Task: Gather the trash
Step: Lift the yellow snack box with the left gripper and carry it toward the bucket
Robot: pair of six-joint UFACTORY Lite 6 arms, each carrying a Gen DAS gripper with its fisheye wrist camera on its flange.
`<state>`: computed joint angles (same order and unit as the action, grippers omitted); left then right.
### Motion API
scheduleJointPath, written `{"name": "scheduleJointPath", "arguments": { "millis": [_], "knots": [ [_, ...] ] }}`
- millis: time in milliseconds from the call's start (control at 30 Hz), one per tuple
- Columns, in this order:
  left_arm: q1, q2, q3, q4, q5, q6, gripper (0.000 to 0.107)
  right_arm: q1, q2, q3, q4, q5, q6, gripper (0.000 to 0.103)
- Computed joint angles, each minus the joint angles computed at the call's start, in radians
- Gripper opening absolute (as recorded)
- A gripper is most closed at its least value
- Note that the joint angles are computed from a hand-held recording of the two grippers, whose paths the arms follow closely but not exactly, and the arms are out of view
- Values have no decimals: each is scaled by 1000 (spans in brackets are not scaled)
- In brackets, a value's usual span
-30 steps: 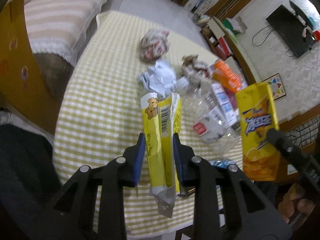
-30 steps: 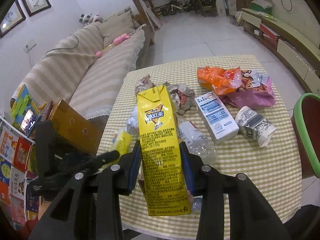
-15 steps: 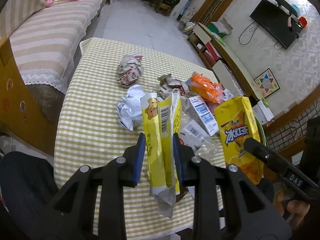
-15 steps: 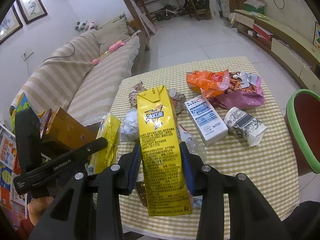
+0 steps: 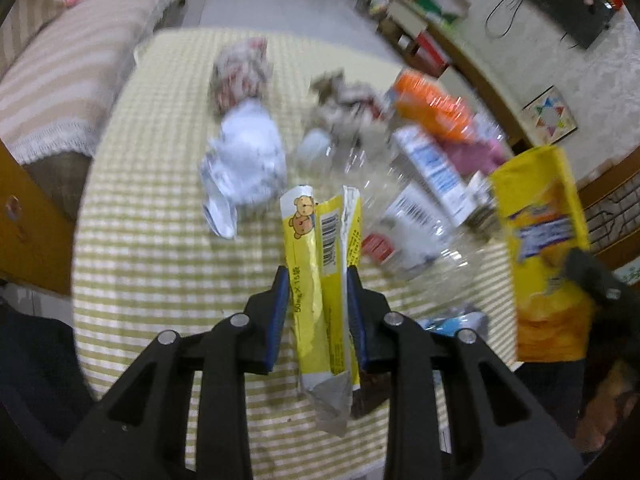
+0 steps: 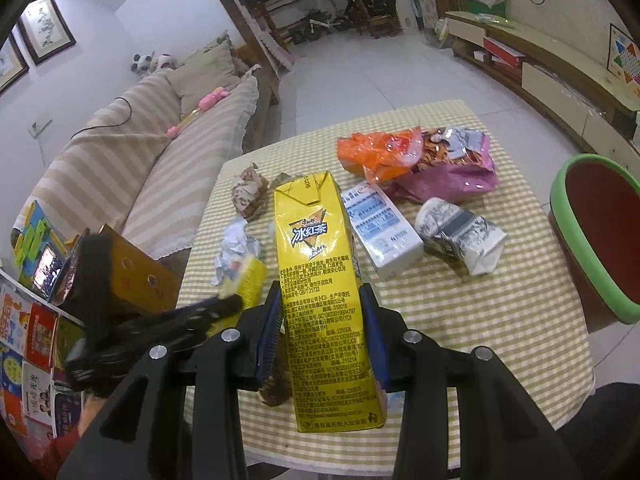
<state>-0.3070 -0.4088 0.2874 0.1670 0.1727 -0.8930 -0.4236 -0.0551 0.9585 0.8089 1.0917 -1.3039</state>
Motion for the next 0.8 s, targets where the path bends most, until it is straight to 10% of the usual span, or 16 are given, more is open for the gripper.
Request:
{"name": "scheduleJointPath", "arguments": {
  "millis": [233,333,400,800],
  "knots": [
    [15,205,84,99,-13,-59,61,-28,17,19,-5,17,7,37],
    [20,242,76,56,-46,-9,61,-26,24,15,-9,12,14,37],
    [13,224,57,71,-58,-30,36,-26,23,11,-7,14,13,37],
    [-176,-221,107,423,313,-437,35,-66,55,54,24,47,3,37]
  ]
}}
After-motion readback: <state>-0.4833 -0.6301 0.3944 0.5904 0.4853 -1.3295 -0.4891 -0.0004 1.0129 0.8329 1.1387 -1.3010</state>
